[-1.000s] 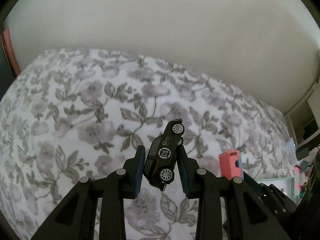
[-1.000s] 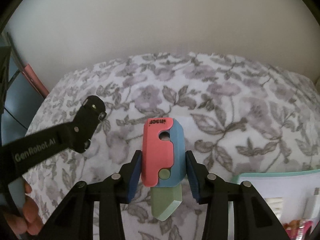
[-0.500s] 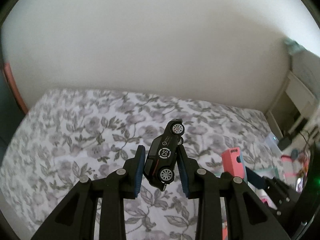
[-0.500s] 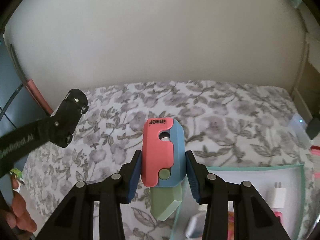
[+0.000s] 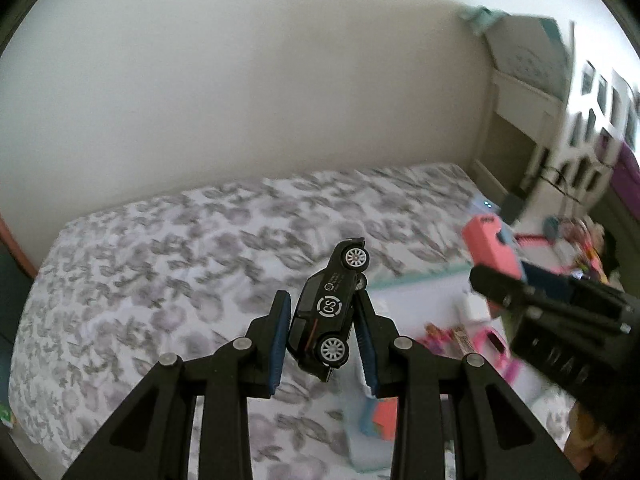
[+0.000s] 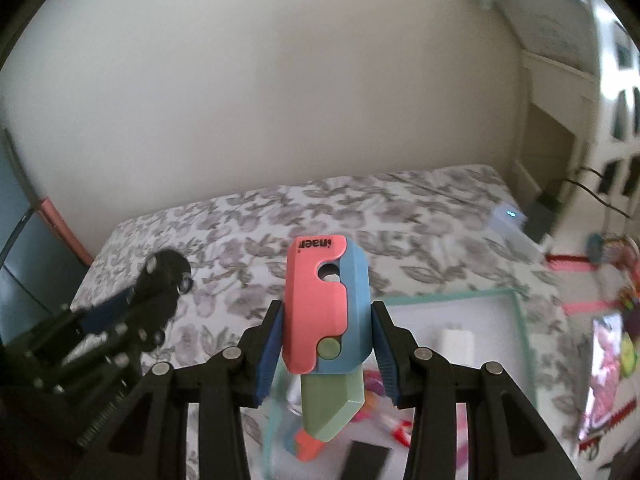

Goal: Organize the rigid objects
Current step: 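Carry the toy car with the left gripper while the right gripper carries the case to the tray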

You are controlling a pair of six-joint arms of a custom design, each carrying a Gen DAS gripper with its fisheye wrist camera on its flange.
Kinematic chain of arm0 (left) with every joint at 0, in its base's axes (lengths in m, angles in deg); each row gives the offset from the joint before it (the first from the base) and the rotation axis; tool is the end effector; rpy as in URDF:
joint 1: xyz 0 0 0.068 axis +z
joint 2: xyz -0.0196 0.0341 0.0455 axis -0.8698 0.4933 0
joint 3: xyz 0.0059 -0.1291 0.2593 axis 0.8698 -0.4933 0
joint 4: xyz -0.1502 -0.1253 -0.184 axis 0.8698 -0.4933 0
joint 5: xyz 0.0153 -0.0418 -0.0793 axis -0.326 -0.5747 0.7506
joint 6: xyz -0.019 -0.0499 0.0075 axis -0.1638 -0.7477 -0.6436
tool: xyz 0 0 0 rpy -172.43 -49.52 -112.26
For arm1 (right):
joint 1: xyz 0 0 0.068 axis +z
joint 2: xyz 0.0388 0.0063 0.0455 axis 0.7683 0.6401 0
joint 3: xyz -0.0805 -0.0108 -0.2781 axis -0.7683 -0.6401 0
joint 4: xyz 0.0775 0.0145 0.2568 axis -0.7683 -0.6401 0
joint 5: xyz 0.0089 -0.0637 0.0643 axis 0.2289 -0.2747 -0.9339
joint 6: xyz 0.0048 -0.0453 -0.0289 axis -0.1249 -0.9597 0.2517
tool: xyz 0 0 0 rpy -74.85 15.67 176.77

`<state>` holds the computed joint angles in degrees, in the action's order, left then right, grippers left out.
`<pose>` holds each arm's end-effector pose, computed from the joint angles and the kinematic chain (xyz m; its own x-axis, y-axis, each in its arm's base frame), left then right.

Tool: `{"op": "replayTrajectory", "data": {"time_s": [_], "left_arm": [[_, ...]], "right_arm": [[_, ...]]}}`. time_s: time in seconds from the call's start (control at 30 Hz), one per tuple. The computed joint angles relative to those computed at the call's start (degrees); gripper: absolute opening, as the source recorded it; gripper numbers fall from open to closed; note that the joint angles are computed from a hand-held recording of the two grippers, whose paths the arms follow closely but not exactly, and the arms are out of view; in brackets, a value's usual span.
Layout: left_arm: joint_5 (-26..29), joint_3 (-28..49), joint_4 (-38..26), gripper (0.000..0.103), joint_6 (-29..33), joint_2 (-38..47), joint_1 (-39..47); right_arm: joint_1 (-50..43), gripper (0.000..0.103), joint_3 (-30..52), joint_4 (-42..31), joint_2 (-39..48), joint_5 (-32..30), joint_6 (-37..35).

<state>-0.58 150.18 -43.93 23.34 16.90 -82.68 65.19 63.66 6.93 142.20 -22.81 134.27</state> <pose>0.2943 -0.1287 0.3038 -0.5070 0.5417 -0.6705 0.6969 0.7154 0.0510 0.2071 0.0413 0.2904 -0.5295 0.5379 -0.6560 0.5269 0.8146 0.2425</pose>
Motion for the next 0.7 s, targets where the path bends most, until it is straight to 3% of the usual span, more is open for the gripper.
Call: {"op": "replayTrajectory", "data": {"time_s": [0.43,0.7], "left_arm": [[-1.14,-8.51,-0.42,0.033,-1.73,-1.79,-9.14],[-1.73,-9.37,-0.24,0.033,-4.98,2.02,-12.06]], "right_arm": [[-3.96,0.045,-7.95,-14.98,-15.25,-0.48,6.94],[-7.16,0.045,-11.19,-16.96,-14.07,-1.91,5.37]]}}
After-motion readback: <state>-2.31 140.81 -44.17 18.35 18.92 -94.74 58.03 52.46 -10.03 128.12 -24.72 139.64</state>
